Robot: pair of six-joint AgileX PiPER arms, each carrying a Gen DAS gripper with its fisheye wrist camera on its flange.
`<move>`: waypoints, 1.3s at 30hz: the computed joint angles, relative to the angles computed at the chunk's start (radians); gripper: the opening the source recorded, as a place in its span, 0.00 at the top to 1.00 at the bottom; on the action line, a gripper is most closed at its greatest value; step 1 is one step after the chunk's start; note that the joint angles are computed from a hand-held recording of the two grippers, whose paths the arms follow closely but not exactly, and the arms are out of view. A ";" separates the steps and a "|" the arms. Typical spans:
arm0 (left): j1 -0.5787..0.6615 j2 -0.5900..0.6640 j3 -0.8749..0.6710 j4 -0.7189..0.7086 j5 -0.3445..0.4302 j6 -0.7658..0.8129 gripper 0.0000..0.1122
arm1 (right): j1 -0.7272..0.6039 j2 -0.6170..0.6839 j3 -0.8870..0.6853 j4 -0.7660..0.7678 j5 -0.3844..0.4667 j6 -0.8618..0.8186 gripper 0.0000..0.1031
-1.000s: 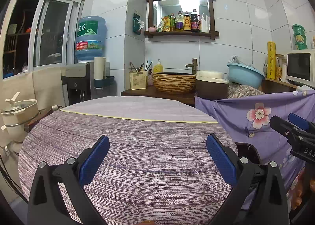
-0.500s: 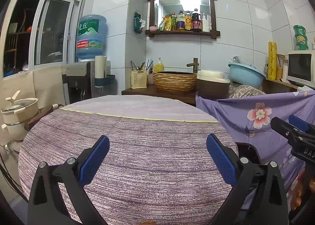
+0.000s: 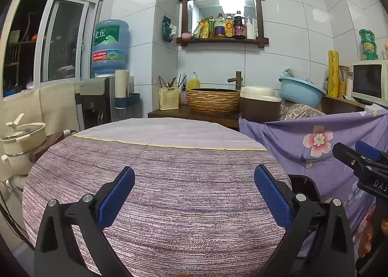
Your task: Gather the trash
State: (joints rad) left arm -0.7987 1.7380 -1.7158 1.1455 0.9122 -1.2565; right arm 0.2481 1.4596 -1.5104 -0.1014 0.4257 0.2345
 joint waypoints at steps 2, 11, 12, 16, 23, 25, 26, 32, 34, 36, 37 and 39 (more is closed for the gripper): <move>0.000 0.001 -0.002 -0.002 0.000 0.002 0.13 | 0.002 0.001 -0.001 -0.002 0.001 0.003 0.06; -0.001 0.003 -0.006 -0.007 0.001 0.004 0.13 | 0.004 0.003 -0.003 -0.007 0.005 0.010 0.06; -0.002 0.005 -0.009 -0.006 0.004 0.003 0.13 | 0.003 0.003 -0.003 -0.006 0.005 0.010 0.06; -0.001 0.007 -0.013 -0.012 0.002 0.009 0.13 | -0.003 0.005 -0.002 0.007 0.006 0.000 0.06; 0.004 0.005 -0.011 -0.022 -0.013 0.009 0.13 | -0.002 0.005 0.000 0.005 0.005 0.002 0.06; 0.004 0.006 -0.012 -0.027 -0.018 0.012 0.13 | -0.003 0.005 0.000 0.009 0.006 0.000 0.06; 0.003 0.008 -0.014 -0.027 -0.015 0.012 0.13 | -0.005 0.005 0.002 0.014 0.004 -0.005 0.06; 0.005 0.009 -0.017 -0.032 -0.014 0.015 0.13 | -0.012 0.005 0.010 0.033 -0.003 -0.023 0.06; 0.004 0.009 -0.016 -0.031 -0.011 0.015 0.13 | -0.013 0.004 0.012 0.032 -0.005 -0.021 0.06; 0.005 0.008 -0.015 -0.030 -0.013 0.014 0.13 | -0.014 0.005 0.011 0.039 -0.003 -0.026 0.06; 0.005 0.008 -0.015 -0.030 -0.013 0.014 0.13 | -0.015 0.005 0.013 0.041 -0.005 -0.026 0.06; 0.006 0.007 -0.014 -0.033 -0.015 0.015 0.13 | -0.016 0.003 0.018 0.042 -0.009 -0.025 0.06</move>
